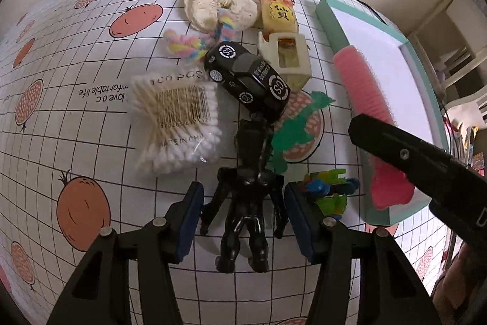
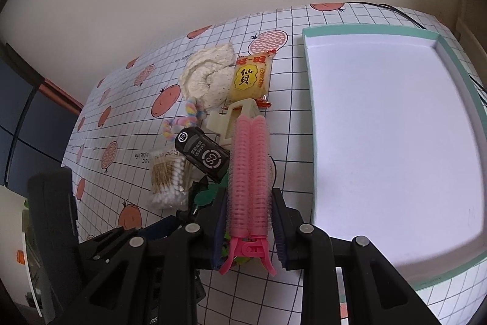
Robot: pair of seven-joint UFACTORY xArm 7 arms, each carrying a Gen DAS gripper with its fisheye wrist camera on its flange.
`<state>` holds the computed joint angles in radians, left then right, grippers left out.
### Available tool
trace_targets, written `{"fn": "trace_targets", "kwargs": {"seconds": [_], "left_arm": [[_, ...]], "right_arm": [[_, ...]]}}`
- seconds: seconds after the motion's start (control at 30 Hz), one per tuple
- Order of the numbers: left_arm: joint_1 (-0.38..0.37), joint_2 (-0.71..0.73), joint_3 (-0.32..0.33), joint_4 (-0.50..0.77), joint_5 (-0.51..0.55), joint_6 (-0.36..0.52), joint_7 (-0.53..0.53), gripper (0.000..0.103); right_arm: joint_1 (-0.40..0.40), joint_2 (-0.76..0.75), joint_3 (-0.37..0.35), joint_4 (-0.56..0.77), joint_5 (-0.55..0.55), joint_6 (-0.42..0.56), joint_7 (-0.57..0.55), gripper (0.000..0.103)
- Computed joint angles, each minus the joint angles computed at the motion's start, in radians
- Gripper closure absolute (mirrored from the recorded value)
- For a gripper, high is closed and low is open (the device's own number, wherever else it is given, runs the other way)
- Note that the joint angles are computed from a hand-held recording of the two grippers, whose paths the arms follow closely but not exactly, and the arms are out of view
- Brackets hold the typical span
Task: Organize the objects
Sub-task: 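Lift the pink roller with the right tool while the left tool grasps the black action figure, then carry the pink roller and black figure with both tools toward the white tray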
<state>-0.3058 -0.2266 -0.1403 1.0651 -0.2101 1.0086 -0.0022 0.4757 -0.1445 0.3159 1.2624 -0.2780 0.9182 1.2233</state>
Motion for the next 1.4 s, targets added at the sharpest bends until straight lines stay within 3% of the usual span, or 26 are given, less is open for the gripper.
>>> {"fn": "trace_targets", "kwargs": {"seconds": [0.37, 0.4, 0.47, 0.93, 0.97, 1.1, 1.4], "left_arm": [[0.003, -0.042, -0.005, 0.008, 0.025, 0.013, -0.034, 0.049], [0.004, -0.048, -0.005, 0.01, 0.028, 0.013, -0.039, 0.066], [0.004, -0.059, 0.0, 0.017, 0.019, 0.021, -0.047, 0.081], [0.0, -0.004, -0.012, 0.062, 0.054, 0.009, -0.083, 0.083], [0.001, -0.002, -0.013, 0.062, 0.058, 0.01, -0.089, 0.082], [0.0, 0.003, -0.015, 0.059, 0.063, 0.001, -0.098, 0.061], [-0.014, 0.041, -0.037, 0.065, 0.119, 0.013, -0.113, 0.059]], "right_arm": [[-0.008, -0.031, 0.004, -0.012, -0.004, -0.007, 0.016, 0.074], [-0.01, -0.035, 0.006, -0.011, -0.007, -0.004, 0.018, 0.074], [-0.012, -0.04, 0.009, -0.01, -0.006, -0.002, 0.018, 0.074], [-0.052, -0.14, 0.023, -0.094, 0.021, -0.015, 0.013, 0.074], [-0.056, -0.143, 0.025, -0.096, 0.023, -0.014, 0.016, 0.074], [-0.067, -0.17, 0.028, -0.125, 0.033, -0.025, 0.019, 0.074], [-0.085, -0.174, 0.032, -0.138, 0.057, -0.033, 0.018, 0.074]]}}
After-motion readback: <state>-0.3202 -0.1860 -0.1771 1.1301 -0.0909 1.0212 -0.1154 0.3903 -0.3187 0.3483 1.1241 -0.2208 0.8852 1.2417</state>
